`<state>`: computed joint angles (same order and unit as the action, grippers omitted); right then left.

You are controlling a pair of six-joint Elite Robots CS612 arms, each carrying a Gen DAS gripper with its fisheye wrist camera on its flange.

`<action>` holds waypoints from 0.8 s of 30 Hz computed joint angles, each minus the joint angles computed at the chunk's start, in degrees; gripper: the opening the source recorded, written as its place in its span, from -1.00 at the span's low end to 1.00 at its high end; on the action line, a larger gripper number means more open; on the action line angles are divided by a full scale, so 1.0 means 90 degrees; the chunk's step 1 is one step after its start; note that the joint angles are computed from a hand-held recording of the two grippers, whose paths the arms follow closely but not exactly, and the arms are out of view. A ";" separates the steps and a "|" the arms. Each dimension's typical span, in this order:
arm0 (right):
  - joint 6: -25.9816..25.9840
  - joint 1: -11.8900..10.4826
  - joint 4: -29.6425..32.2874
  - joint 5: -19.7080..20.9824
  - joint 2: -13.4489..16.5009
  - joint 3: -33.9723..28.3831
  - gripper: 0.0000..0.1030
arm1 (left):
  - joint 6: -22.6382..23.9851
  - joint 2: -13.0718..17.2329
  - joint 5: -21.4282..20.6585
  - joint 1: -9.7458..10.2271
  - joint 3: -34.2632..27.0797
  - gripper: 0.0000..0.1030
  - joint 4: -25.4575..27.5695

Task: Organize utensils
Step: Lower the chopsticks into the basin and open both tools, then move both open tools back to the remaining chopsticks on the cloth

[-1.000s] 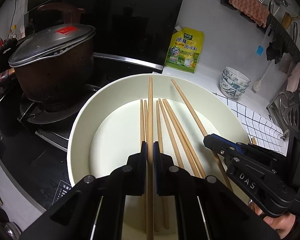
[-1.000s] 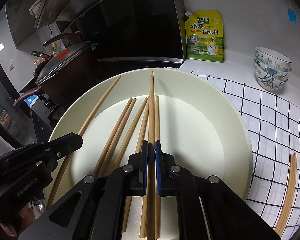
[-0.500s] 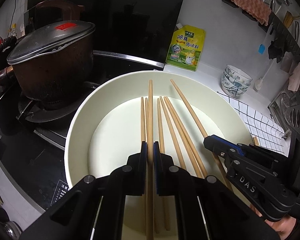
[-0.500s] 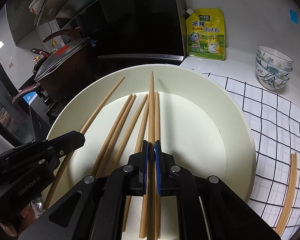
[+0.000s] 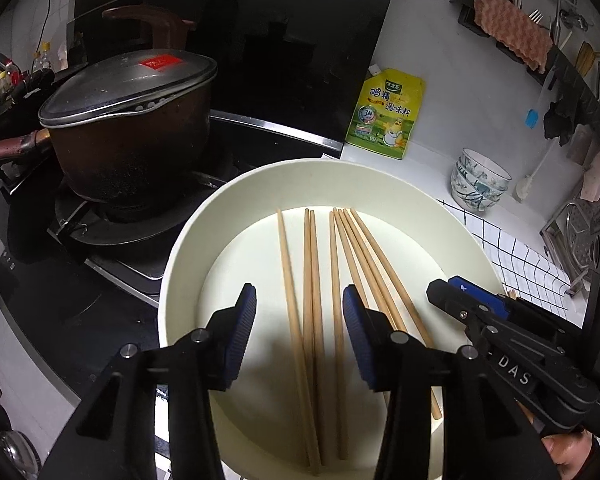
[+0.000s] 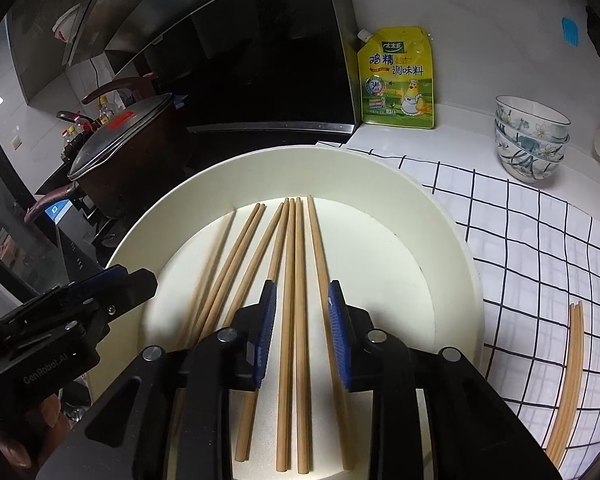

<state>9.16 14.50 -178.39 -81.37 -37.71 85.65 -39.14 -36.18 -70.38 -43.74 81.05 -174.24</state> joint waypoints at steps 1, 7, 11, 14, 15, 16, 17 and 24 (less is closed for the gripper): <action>-0.0012 -0.0002 -0.0017 0.0001 -0.0010 0.0019 -0.50 | -0.0004 -0.0008 0.0006 -0.0004 0.0009 -0.13 -0.0004; -0.0038 0.0003 -0.0073 -0.0006 -0.0064 0.0101 -0.50 | -0.0055 -0.0070 0.0098 -0.0036 0.0107 -0.06 -0.0077; -0.0043 0.0013 -0.0156 -0.0042 -0.0128 0.0200 -0.50 | -0.0075 -0.0121 0.0117 -0.0058 0.0177 -0.05 -0.0134; -0.0032 0.0012 -0.0236 -0.0081 -0.0189 0.0292 -0.50 | -0.0059 -0.0158 0.0157 -0.0089 0.0231 -0.03 -0.0196; -0.0021 0.0012 -0.0271 -0.0094 -0.0210 0.0329 -0.50 | -0.0054 -0.0170 0.0167 -0.0100 0.0248 -0.02 -0.0217; -0.0020 0.0008 -0.0289 -0.0098 -0.0225 0.0352 -0.50 | -0.0052 -0.0182 0.0180 -0.0114 0.0266 -0.01 -0.0235; -0.0015 0.0004 -0.0326 -0.0105 -0.0251 0.0396 -0.50 | -0.0048 -0.0198 0.0193 -0.0129 0.0288 -0.01 -0.0262; 0.0065 -0.0011 -0.0574 -0.0162 -0.0413 0.0680 -0.50 | -0.0040 -0.0294 0.0277 -0.0229 0.0428 0.10 -0.0398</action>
